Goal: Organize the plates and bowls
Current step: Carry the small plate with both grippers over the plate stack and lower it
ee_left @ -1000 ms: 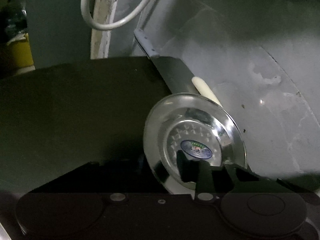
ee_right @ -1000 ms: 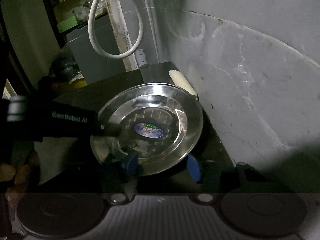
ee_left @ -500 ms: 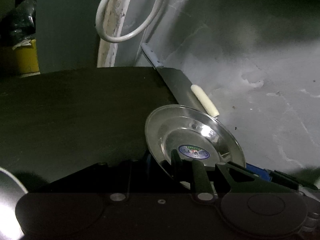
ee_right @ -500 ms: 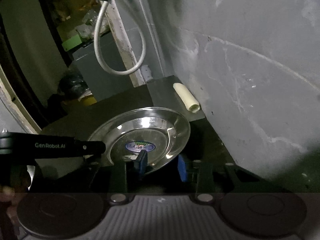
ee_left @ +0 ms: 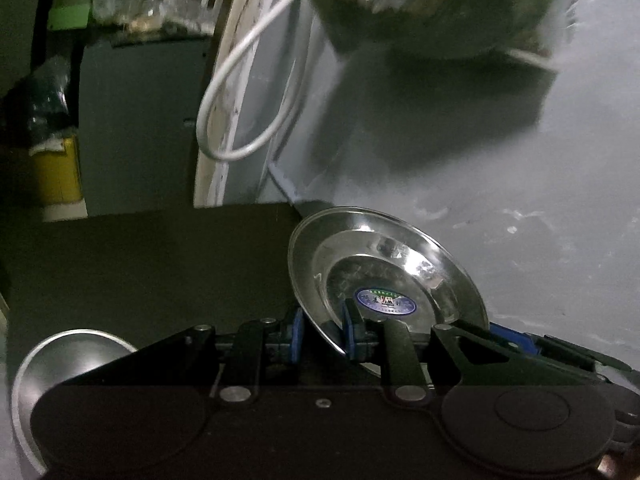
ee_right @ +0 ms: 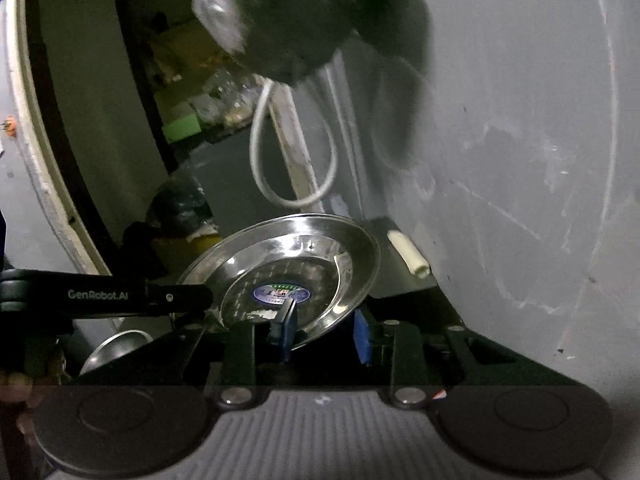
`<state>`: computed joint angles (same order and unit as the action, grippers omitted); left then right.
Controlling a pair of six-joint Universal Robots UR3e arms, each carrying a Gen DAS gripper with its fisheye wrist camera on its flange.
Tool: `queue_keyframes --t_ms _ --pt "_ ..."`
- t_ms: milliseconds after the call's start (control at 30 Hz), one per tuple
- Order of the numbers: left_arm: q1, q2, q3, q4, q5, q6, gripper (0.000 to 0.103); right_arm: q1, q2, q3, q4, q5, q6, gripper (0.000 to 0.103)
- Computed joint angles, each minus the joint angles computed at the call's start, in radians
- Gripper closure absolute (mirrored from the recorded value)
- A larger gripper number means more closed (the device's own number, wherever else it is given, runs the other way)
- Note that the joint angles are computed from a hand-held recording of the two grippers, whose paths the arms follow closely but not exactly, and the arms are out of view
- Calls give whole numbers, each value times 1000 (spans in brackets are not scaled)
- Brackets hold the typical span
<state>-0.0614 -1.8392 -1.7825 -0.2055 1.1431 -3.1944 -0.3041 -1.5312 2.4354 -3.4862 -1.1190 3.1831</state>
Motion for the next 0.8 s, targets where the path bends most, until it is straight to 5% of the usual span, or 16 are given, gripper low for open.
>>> queue_keyframes --t_ms 233,467,633,800 --pt "102 275 -261 24 -87 29 81 45 -269 102 105 -13 0 69" --pt "267 589 -488 -86 -212 97 81 173 -452 131 221 -104 20 69" --pt "408 836 -608 -278 -313 183 81 266 -530 131 299 -174 26 69" --pt "611 1191 -692 -713 -443 356 81 343 -597 145 380 -221 30 69"
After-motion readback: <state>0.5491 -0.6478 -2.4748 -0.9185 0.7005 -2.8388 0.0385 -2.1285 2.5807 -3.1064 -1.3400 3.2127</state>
